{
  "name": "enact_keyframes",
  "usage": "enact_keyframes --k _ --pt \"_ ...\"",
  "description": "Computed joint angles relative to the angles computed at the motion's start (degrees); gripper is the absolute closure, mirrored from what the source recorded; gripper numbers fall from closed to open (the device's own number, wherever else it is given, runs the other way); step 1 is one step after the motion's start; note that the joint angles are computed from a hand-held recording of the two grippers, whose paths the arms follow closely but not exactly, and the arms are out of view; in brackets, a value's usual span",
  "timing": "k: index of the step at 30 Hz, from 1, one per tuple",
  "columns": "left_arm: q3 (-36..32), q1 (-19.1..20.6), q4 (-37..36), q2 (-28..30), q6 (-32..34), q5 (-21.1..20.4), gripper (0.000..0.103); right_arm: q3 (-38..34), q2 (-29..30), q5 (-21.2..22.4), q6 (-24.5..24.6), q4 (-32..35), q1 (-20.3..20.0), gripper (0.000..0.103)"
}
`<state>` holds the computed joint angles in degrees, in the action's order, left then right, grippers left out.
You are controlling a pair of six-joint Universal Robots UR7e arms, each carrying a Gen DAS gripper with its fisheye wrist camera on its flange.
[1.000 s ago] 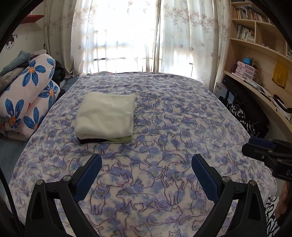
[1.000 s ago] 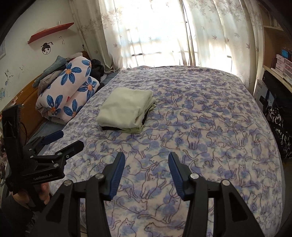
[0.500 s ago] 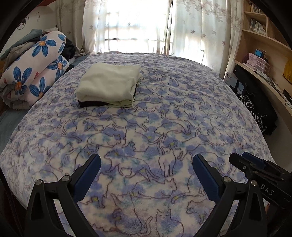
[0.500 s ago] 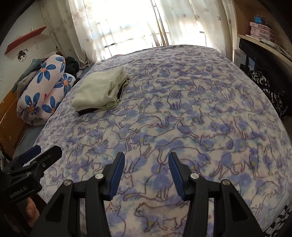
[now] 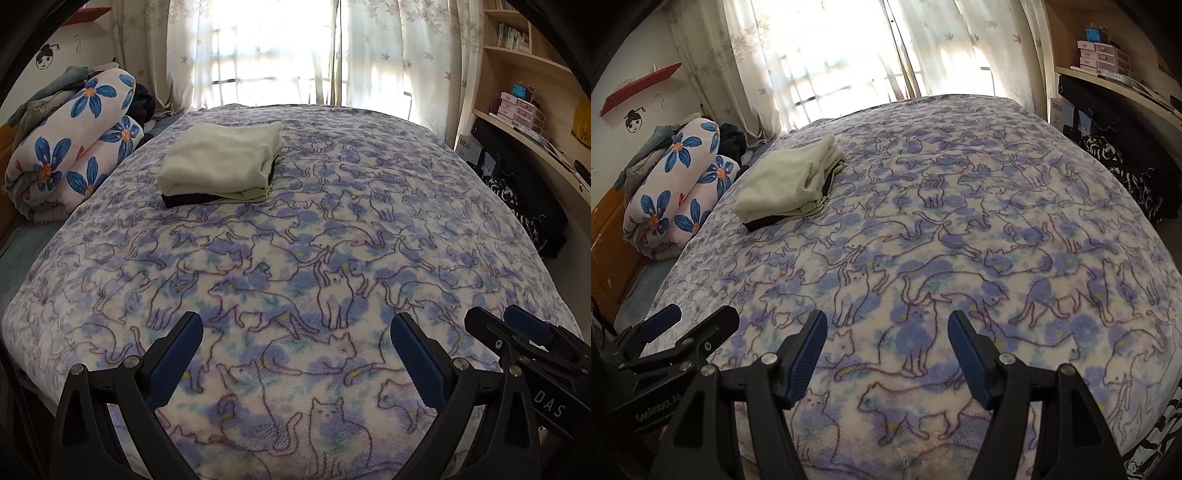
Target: Fold large clothes
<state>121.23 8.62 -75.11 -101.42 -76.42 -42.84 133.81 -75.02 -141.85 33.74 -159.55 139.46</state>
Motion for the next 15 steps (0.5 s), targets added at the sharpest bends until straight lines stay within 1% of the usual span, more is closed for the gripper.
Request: enact_keyframes --k 5,15 --pt "-0.1 -0.1 0.6 0.1 -1.0 -0.1 0.002 -0.1 0.3 -1.5 0.6 1.0 0.6 0.035" --pt "-0.3 0.1 1.9 0.6 -1.7 -0.2 0.002 0.0 0.1 -1.3 1.7 2.2 0.3 0.035"
